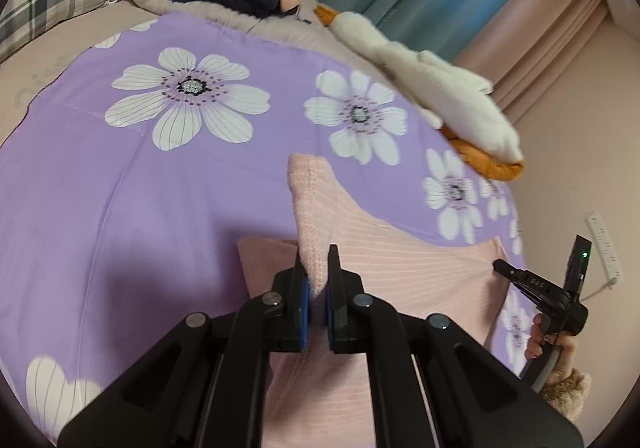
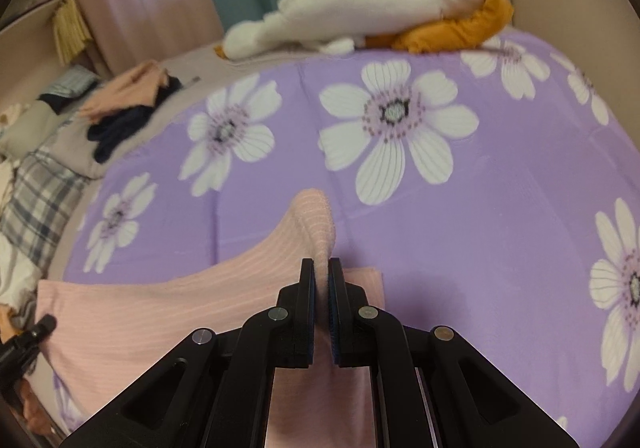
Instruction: Fold small clothes
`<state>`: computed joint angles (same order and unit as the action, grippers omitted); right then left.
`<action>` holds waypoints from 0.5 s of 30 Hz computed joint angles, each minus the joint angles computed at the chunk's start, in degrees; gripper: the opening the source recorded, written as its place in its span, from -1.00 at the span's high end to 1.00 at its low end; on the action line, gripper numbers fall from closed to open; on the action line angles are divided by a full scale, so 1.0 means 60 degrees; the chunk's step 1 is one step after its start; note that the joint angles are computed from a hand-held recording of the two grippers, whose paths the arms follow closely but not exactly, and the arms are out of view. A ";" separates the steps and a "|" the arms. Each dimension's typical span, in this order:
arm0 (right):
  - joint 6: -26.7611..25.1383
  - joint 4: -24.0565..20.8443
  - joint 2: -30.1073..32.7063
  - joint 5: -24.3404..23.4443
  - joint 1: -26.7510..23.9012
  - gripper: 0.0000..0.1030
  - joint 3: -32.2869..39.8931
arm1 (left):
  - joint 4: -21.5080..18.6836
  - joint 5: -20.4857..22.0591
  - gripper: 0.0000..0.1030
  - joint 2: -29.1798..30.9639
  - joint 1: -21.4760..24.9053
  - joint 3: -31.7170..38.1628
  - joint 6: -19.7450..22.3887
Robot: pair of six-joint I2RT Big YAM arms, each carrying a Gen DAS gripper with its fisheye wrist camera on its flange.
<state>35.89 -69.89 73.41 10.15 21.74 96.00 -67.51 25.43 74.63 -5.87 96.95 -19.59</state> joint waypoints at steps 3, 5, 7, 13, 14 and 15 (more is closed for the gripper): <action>-0.0100 0.0284 0.0270 -0.0114 -0.0181 0.85 -0.0166 | -0.0116 -0.0257 0.90 0.0523 -0.0129 0.0162 -0.0029; 0.0027 0.0515 0.0375 -0.0450 -0.0348 0.84 -0.0355 | -0.0179 -0.0725 0.89 0.0789 -0.0272 0.0176 0.0145; 0.0193 0.0481 0.0565 -0.0718 -0.0477 0.84 -0.0471 | -0.0359 -0.1169 0.89 0.1044 -0.0379 0.0161 0.0300; 0.0563 0.0539 0.0683 -0.1043 -0.0654 0.84 -0.1059 | -0.0607 -0.1496 0.86 0.1366 -0.0372 -0.0162 0.0450; 0.0630 0.0666 0.0615 -0.1118 -0.0686 0.84 -0.1184 | -0.0528 -0.1517 0.86 0.1317 -0.0368 -0.0209 0.0498; 0.0662 0.0737 0.0554 -0.1136 -0.0696 0.84 -0.1234 | -0.0508 -0.1556 0.87 0.1288 -0.0375 -0.0217 0.0524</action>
